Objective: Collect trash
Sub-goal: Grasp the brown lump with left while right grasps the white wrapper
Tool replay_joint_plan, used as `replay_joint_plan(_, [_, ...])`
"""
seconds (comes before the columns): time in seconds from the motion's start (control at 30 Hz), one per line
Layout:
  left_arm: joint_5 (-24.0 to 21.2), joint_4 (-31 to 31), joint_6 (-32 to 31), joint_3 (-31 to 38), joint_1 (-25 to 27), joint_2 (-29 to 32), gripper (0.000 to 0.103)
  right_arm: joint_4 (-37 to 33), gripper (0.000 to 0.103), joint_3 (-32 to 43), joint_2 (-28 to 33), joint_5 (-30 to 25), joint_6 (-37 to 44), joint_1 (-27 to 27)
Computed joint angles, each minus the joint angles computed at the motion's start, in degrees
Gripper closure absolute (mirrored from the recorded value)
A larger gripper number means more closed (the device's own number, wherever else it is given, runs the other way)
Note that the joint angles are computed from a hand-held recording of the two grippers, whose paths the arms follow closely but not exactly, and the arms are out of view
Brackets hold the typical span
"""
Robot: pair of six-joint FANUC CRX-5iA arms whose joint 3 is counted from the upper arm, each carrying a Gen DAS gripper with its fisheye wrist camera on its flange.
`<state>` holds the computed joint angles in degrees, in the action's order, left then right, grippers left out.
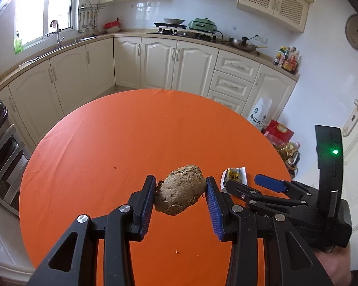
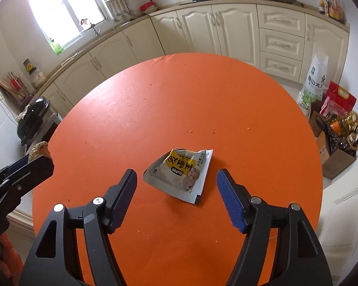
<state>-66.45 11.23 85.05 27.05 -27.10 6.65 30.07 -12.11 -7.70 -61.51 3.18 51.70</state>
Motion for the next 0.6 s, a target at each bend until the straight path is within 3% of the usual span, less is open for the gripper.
replay_joint_plan(0.1, [-1.21,0.28,0.02,1.85,0.60,1.06,0.065,-2.09,0.031,2.90,3.51,-0.95,4.05,-0.95])
replay_joint_plan(0.23, [-2.16,0.14,0.89,4.27,0.56,2.76,0.065,1.93,0.045,5.26,7.90,-7.64,8.85,0.96])
replay_joint_plan(0.3, [-2.61,-0.02,1.58,5.58,0.22,3.68,0.065,2.47,0.058,4.08,7.31,-6.97,8.15,0.91])
replay_joint_plan(0.5, [-2.90,-0.52,2.52,6.84,-0.88,4.05,0.065,1.63,0.069,0.13,3.46,-2.25,6.27,0.22])
replay_joint_plan(0.57, [-2.64,-0.75,2.52,6.55,-1.01,3.71,0.065,1.20,0.082,-1.00,2.11,-1.69,5.11,0.05])
replay_joint_plan(0.6, [-2.49,-0.87,2.53,6.30,-1.11,3.55,0.065,0.96,0.083,-1.75,1.12,-0.79,4.34,-0.06])
